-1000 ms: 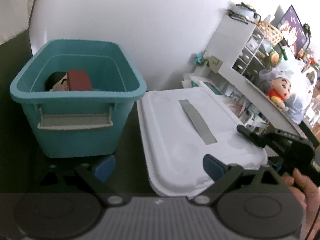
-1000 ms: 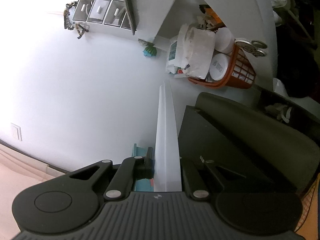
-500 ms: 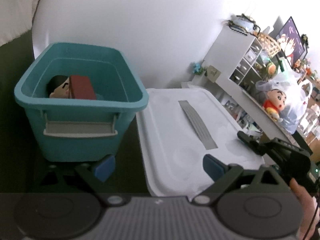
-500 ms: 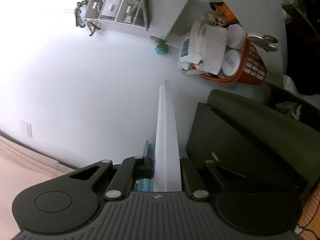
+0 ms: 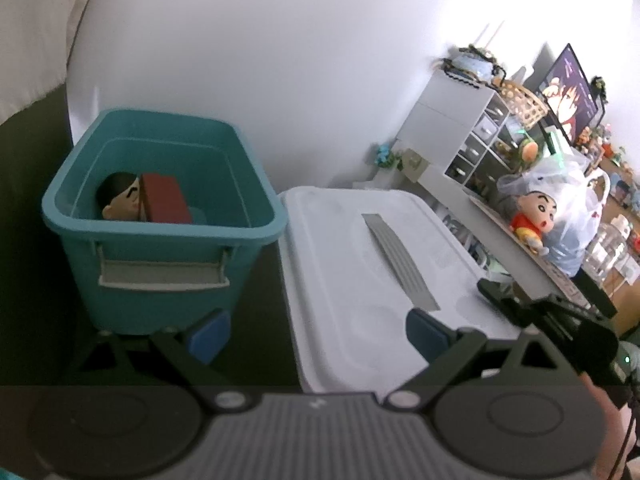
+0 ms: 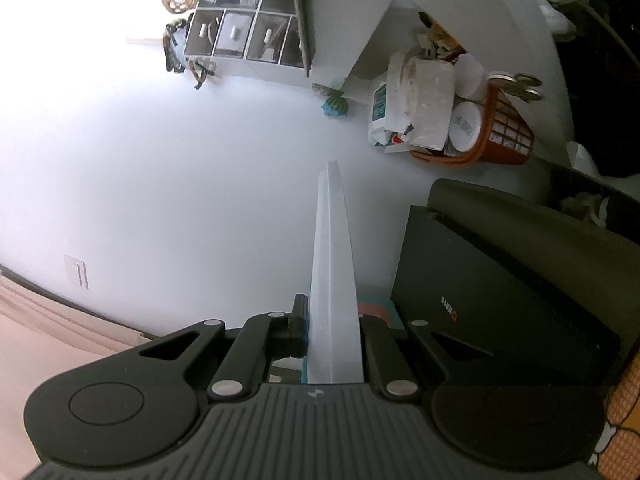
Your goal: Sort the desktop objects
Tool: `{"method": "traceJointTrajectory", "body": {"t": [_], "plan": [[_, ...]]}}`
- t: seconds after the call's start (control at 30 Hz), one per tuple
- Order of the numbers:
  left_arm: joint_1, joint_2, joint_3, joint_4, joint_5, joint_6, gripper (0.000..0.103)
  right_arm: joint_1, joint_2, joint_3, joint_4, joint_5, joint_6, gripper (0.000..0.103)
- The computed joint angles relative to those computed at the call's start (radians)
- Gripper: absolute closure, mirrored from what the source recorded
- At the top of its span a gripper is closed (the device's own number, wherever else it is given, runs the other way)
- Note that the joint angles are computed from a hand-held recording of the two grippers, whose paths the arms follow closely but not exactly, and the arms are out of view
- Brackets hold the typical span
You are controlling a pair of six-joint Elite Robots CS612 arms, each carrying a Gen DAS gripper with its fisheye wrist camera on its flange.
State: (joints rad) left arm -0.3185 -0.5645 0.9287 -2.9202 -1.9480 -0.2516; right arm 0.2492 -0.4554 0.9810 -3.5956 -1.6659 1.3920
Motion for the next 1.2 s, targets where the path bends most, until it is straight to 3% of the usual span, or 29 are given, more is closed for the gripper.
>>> {"method": "traceJointTrajectory", "body": {"t": [0.33, 0.77, 1.2], "plan": [[0.002, -0.009, 0.014, -0.027, 0.02, -0.006, 0.007, 0.0, 0.001, -0.001, -0.062, -0.012, 0.009, 0.096], [0.011, -0.006, 0.005, -0.064, 0.006, -0.042, 0.006, -0.006, 0.017, -0.035, -0.101, 0.038, -0.019, 0.096], [0.018, -0.005, 0.005, -0.107, -0.006, -0.071, 0.005, -0.002, 0.059, -0.113, -0.065, 0.086, 0.041, 0.096]]}}
